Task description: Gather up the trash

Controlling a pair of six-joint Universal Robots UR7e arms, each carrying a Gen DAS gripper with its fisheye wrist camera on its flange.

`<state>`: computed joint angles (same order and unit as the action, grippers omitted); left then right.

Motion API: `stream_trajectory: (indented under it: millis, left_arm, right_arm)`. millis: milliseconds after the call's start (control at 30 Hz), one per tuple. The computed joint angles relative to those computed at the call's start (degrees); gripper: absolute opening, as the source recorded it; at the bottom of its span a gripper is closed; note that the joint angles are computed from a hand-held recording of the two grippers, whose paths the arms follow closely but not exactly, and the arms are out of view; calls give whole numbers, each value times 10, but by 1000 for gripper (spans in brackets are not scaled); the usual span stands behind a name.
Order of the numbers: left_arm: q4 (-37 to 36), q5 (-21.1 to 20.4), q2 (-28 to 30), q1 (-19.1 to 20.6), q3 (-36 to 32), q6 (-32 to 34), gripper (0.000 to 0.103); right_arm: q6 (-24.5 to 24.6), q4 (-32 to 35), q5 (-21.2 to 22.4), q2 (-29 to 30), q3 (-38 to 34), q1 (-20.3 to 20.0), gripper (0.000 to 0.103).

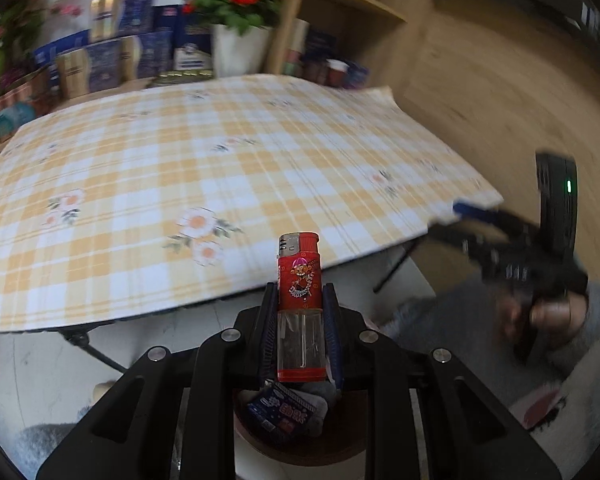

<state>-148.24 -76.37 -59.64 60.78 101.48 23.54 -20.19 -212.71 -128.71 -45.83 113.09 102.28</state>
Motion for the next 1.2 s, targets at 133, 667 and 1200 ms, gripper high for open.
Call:
stream_trajectory:
  millis: [133,667,1200]
  left_arm:
    - [24,0,16,-2,8,36,22]
    - [64,38,79,32,-15,-1,22]
    - [-47,70,58,20,16,-8,93]
  right_arm:
    - [10,-83,-25,6,13,-13,97]
    - [34,-85,-43,14,18,-24,97]
    - [43,-69,-47,12,16,-23,97]
